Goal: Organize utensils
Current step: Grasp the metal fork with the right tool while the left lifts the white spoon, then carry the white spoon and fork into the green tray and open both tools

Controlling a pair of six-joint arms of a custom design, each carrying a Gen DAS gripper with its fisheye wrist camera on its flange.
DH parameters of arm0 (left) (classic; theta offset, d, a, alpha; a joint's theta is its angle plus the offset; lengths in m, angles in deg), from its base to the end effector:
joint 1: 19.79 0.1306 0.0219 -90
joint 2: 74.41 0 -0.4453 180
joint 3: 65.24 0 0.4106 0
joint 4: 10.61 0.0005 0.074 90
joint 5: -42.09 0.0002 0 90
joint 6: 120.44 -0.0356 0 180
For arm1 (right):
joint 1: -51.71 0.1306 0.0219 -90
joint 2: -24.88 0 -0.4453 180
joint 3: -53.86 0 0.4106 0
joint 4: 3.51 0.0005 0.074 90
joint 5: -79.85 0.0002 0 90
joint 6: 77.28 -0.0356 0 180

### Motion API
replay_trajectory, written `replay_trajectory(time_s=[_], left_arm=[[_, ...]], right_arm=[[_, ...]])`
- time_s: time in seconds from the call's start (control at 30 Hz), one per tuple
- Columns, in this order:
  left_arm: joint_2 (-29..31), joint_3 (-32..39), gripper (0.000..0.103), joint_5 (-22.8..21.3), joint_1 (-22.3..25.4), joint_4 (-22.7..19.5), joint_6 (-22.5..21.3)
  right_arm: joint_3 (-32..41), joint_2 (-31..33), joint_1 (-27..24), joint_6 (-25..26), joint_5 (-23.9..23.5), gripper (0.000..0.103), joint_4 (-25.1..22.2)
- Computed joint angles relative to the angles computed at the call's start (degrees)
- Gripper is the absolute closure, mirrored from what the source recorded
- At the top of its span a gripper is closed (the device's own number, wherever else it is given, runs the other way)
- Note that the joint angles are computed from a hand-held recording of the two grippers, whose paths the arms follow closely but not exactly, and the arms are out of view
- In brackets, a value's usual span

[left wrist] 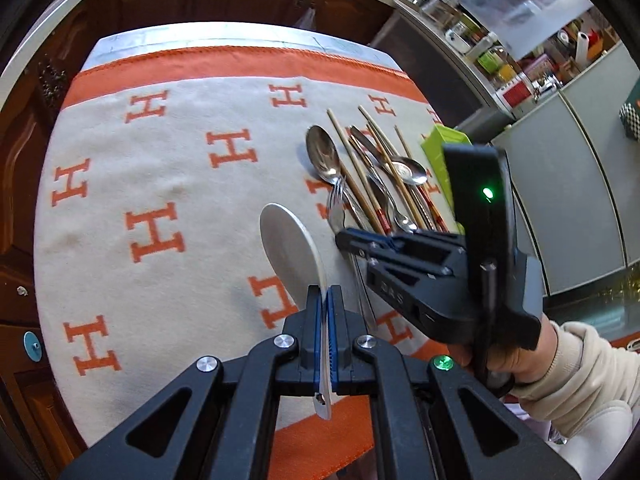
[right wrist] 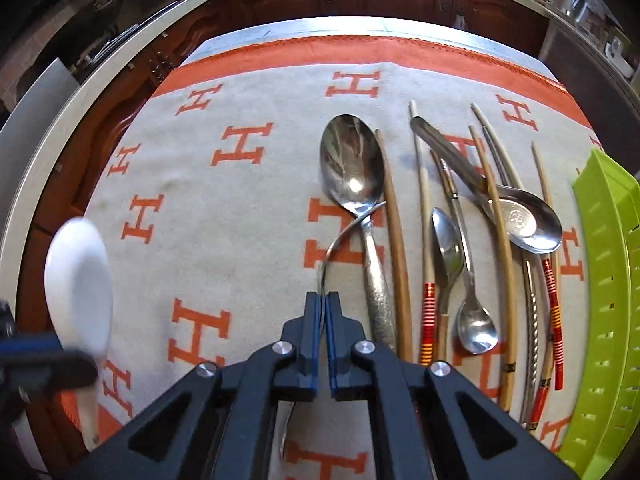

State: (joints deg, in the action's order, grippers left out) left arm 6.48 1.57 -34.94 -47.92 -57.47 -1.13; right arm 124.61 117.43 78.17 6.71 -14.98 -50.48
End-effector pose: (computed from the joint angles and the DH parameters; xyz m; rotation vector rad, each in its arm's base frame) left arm 0.3508 -0.1972 0.3753 0.0525 2.7394 -0.6141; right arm 0.4129 0.2083 0.3209 -0.5184 2.7493 0.2599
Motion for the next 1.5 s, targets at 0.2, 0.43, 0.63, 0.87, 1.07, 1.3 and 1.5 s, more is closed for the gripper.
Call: replay_trajectory(time_s=[0.2,0.43,0.63,0.87,1.07,1.3,1.5], left_arm=[[1.3,2.0,0.102,1.5,1.2,-0.2,-1.4],[3.9,7.8,0.102,4.8,-1.4,1.2,-3.5],[10.0,17.3,0.102,5.9,-6.7,1.4,-5.6],[21.7,31.6,0.102,4.2,-13.6,-0.6,-6.0],[33.4,43.0,0.102,0.4,-16.6,-3.3,-0.4],[45.0,55.0,0.102,-6.0,-16.9,-11.1,5.5],[49.4,61.5,0.086,-12.7,-17.0,-18.8,7.3]], right_arm=[[-0.5,-3.4,-2.3,-0.2,-5.9,0.101,-4.3],[0.5,-11.9,-6.2,0.4,-5.3,0.101,-10.4],[1.3,-17.3,-13.6,1.8,-3.3,0.101,-11.7],[2.5,-15.9,-26.8,9.7,-5.7,0.101,-11.4],[5.9,-8.6,-34.0,19.2,-10.7,0.101,-13.3],[10.8,1.1,-36.2,30.6,-13.3,0.101,-15.0],[14.7,7.3,-36.1,35.0,-14.5,0.1,-15.5]])
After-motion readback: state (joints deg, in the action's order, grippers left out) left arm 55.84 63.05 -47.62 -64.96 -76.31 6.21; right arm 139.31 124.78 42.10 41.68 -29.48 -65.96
